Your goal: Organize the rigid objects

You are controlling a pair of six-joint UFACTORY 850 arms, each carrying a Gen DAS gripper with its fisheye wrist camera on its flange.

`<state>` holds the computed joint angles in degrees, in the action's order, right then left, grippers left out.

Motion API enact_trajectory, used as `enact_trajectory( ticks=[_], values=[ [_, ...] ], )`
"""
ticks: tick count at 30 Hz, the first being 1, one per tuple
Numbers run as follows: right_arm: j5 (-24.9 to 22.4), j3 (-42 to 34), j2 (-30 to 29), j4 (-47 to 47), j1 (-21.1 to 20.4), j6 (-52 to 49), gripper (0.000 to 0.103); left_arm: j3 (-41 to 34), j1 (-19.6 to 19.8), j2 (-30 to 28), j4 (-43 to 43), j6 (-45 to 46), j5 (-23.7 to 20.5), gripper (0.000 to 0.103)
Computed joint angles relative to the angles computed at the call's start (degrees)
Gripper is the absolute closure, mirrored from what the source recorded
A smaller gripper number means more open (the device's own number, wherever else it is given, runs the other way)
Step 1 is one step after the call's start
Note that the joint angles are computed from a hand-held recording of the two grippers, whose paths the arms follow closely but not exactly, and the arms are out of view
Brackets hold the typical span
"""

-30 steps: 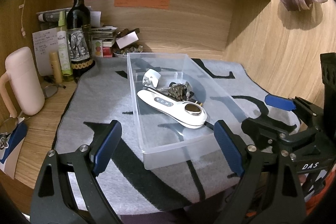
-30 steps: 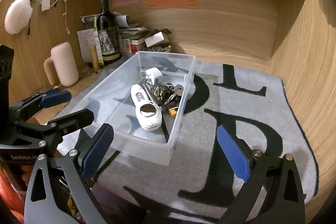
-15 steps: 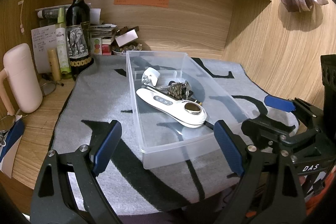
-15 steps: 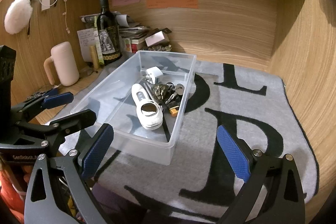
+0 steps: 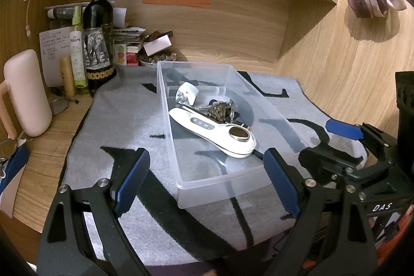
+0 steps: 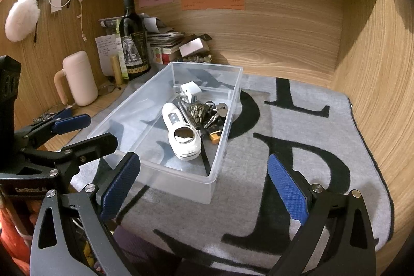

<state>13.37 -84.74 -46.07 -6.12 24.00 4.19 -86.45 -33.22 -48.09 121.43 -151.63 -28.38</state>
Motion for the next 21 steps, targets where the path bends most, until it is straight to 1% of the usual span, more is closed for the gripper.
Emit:
enact_trajectory(
  ticks=[4,15,21],
  values=[
    [0.08,0.09,0.07,-1.30,-0.13,1.19,0.004,-0.21,-0.14,-0.16,0.42,0.13,-0.02,0.013],
    [0.11,-0.06,-0.03,2.39,0.26,-2.20,0.004,-0.70,0.17,-0.58,0.23,-1.16,0.99,0.013],
    [0.16,-0.05,-0.06,2.47,0.28,-2.19,0.004,-0.66,0.08,-0.68,-0.15,-0.36,0.16,0.013]
  ],
)
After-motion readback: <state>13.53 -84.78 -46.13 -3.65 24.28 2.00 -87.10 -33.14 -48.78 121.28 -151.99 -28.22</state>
